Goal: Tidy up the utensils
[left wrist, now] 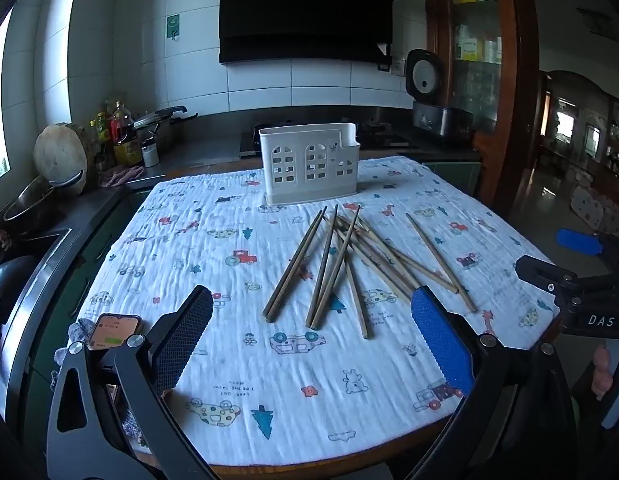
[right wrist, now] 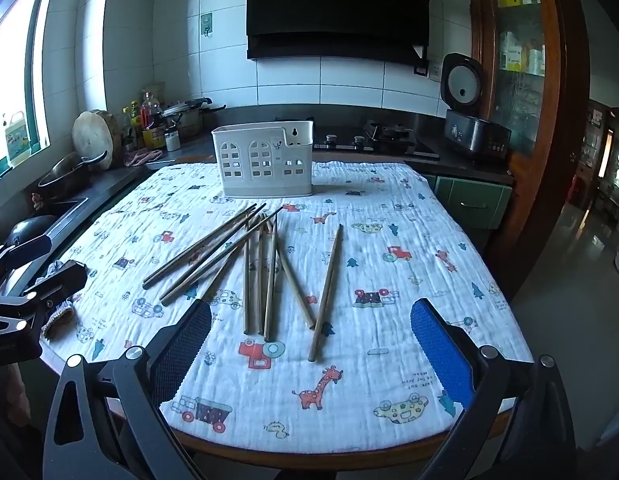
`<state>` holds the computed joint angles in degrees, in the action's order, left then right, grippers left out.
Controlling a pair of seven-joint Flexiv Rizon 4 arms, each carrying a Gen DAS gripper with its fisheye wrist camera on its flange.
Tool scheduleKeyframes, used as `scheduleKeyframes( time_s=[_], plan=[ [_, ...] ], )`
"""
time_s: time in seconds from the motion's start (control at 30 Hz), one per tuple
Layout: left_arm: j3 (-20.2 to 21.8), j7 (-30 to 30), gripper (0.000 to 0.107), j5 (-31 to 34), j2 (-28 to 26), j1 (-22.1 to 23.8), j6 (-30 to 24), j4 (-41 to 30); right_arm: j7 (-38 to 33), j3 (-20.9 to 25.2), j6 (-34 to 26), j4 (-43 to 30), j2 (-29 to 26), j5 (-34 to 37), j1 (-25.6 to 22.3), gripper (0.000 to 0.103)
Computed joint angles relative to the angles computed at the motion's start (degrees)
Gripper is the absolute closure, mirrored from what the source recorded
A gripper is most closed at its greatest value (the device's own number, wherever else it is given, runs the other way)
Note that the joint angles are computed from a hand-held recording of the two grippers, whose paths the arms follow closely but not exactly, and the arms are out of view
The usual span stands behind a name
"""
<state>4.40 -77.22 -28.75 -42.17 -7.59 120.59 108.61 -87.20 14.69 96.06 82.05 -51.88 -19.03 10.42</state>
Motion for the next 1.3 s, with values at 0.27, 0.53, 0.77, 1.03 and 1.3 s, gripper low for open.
scheduleKeyframes(
  time_s=[0.27, 0.53, 0.77, 1.03, 1.3],
  plan=[
    [0.4, 0.2, 0.009, -0.2, -0.2, -0.2, -0.1, -0.3, -0.3, 0.4, -0.1, -0.2, -0.2, -0.1, -0.2, 0.006],
    [0.3, 0.2, 0.009, -0.3, -0.5, 0.0, 0.3, -0.3, -0.5, 0.4, -0.1, -0.4, -0.3, 0.1, 0.0, 0.006],
    [0.2, 0.3, 0.009, -0.4, -0.7, 0.1, 0.5, -0.5, -0.7, 0.3, -0.3, -0.6, -0.4, 0.0, 0.1, 0.006],
    [0.1, 0.2, 0.009, -0.5, -0.8, 0.4, 0.3, -0.6, -1.1, 0.9, -0.8, -1.1, -0.7, 0.0, 0.0, 0.006],
    [-0.2, -0.1, 0.009, 0.0, -0.8, 0.8, -0.4, -0.8, -1.7, 1.3, -1.6, -2.0, -1.5, 0.3, 0.1, 0.006]
  ],
)
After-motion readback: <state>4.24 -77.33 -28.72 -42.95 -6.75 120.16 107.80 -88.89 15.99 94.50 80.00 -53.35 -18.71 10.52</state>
